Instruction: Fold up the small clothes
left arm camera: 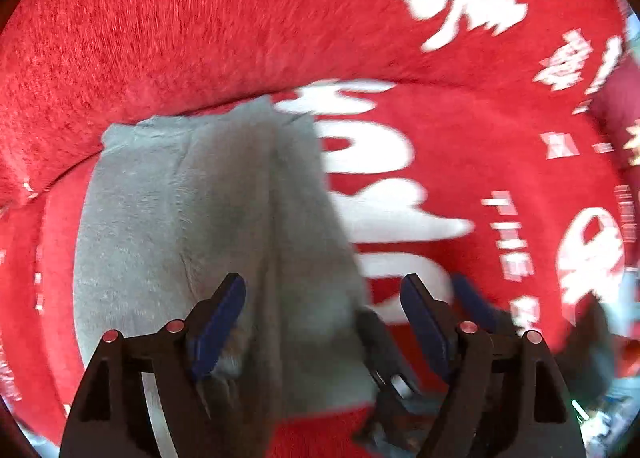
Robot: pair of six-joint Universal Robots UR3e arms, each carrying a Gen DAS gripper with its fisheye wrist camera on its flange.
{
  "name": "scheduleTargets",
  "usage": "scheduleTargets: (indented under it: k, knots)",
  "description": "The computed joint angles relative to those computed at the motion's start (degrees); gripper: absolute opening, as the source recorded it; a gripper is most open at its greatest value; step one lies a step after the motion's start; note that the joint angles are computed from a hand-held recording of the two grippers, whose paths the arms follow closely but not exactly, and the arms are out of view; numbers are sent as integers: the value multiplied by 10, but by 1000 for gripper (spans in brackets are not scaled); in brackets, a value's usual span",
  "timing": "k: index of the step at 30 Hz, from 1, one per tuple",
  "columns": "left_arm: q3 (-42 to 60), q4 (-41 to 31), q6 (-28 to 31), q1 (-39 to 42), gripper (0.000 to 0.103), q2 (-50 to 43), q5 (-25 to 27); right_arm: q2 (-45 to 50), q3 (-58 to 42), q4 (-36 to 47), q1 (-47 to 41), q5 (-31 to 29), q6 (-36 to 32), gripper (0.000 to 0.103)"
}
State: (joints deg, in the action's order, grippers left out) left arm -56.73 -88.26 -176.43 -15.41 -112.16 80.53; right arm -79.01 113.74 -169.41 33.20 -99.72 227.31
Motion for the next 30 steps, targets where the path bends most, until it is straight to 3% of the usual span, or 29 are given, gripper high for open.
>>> scheduleTargets:
  k: [4, 7, 11, 14, 20, 23, 26, 30]
  knots:
    - [-82, 11, 53, 83, 81, 126, -75, -43, 33, -22, -5, 0, 11, 103]
    - [-208, 118, 85, 145, 81, 222, -23, -85, 29, -19, 5, 24, -21, 103]
    - [-346, 247, 95, 201, 81, 259, 78, -76, 14, -76, -23, 189, -37, 103]
    - [-398, 262, 92, 271, 81, 264, 58, -14, 16, -153, -70, 330, 31, 103]
    - [-459, 270, 116, 306, 81, 282, 16, 102, -43, -226, -121, 449, 110, 103]
    - [-494, 327, 122, 280, 81, 291, 36, 133, -81, -200, -131, 464, 118, 103]
    - [-491, 321, 121, 282, 81, 284, 28, 155, -133, -148, -138, 474, 97, 103]
    - [-481, 315, 122, 285, 81, 279, 16, 185, -232, -5, -130, 453, 36, 101]
